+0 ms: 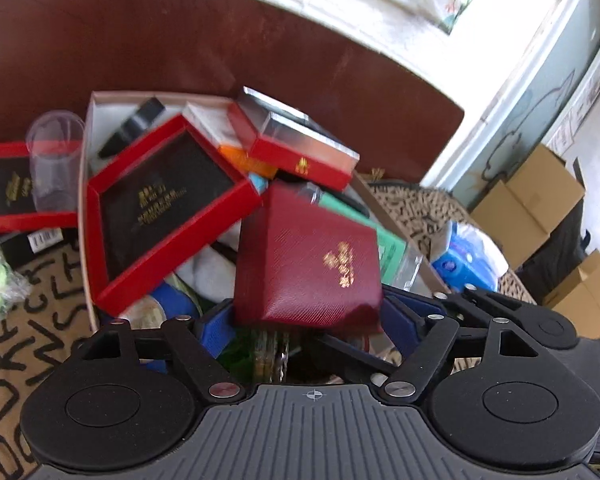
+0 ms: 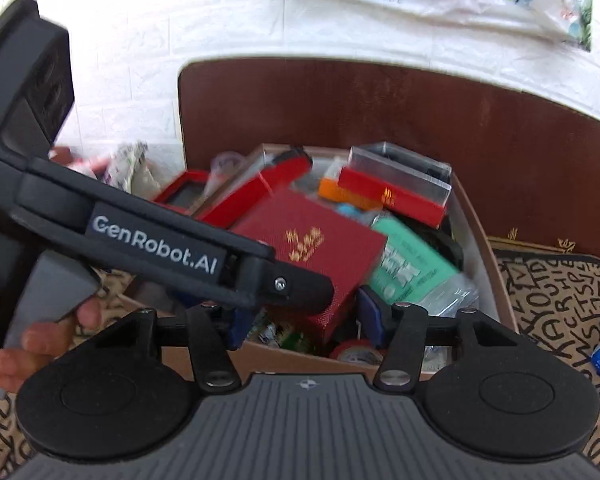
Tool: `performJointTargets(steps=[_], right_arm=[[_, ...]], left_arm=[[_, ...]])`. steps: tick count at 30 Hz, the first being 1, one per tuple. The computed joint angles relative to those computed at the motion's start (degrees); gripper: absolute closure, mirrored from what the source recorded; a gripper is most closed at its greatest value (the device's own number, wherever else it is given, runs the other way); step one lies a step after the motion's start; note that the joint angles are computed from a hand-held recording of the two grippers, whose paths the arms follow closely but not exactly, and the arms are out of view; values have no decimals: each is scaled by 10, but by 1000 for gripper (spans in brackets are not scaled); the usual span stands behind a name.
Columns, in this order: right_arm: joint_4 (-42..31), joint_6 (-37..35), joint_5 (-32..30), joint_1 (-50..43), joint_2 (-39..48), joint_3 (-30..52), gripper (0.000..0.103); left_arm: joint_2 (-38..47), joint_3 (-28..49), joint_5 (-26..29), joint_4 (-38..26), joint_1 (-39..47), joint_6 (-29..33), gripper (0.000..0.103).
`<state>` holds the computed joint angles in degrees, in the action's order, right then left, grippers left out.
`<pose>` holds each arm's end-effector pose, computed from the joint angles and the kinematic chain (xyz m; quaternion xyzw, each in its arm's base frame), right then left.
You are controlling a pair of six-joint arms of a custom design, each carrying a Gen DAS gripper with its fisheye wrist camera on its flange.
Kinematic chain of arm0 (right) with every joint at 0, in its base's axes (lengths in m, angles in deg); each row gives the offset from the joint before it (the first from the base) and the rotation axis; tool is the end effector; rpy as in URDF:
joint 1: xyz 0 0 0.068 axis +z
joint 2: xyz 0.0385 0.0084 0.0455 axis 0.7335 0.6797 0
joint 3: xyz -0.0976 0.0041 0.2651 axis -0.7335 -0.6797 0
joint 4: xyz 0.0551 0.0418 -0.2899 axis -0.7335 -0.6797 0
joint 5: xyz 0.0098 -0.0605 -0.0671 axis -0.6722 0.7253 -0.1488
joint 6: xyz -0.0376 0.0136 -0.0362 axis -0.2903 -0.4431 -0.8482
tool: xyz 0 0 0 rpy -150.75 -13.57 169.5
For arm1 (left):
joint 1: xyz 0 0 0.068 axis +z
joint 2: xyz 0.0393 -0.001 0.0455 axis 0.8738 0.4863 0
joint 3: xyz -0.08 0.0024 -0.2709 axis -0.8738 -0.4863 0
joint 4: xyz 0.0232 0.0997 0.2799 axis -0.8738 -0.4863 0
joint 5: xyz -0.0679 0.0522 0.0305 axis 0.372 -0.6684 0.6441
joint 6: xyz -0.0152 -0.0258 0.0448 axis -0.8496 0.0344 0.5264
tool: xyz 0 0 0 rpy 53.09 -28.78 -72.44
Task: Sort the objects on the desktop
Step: 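Lower the gift box into the cardboard box and open the right tool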
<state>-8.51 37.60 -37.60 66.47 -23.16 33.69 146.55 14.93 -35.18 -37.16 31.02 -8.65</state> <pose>0.1779 0.0666 0.1174 -0.2118 0.8523 0.1098 0.4655 0.2128 -0.1304 0.1649 0.0934 0.8931 -0.2728 0.3452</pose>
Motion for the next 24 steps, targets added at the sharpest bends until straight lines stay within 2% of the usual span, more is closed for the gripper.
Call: performJointTargets(steps=[3,5,7,9,10,14,19,24], right_arm=[[26,13,18,11,24,-7,46],[30,20,26,13,8,-17,36],[13,15,48,24,-32,-30,30],[-15,4,53,23,-71,-35,26],[-32,3,55,24,-94,-37,20],[-90,14,91,41,-188,-53,9],[-127,37,119,67,-229,-55,2],[-152,58,167,110,-240,-48,0]], left_arm=[[-1,-11,3,4,-3,5,17],[-18,-21,-8,5,-9,10,16],[-38,-29,-19,1,-15,10,13],[-69,-40,-38,-2,-22,2,5],[-87,-48,-52,-2,-28,-3,1],[-130,-57,-77,-24,-43,-8,0],[-150,-58,-96,-59,-56,-12,0],[-187,-65,-125,-110,-80,-17,0]])
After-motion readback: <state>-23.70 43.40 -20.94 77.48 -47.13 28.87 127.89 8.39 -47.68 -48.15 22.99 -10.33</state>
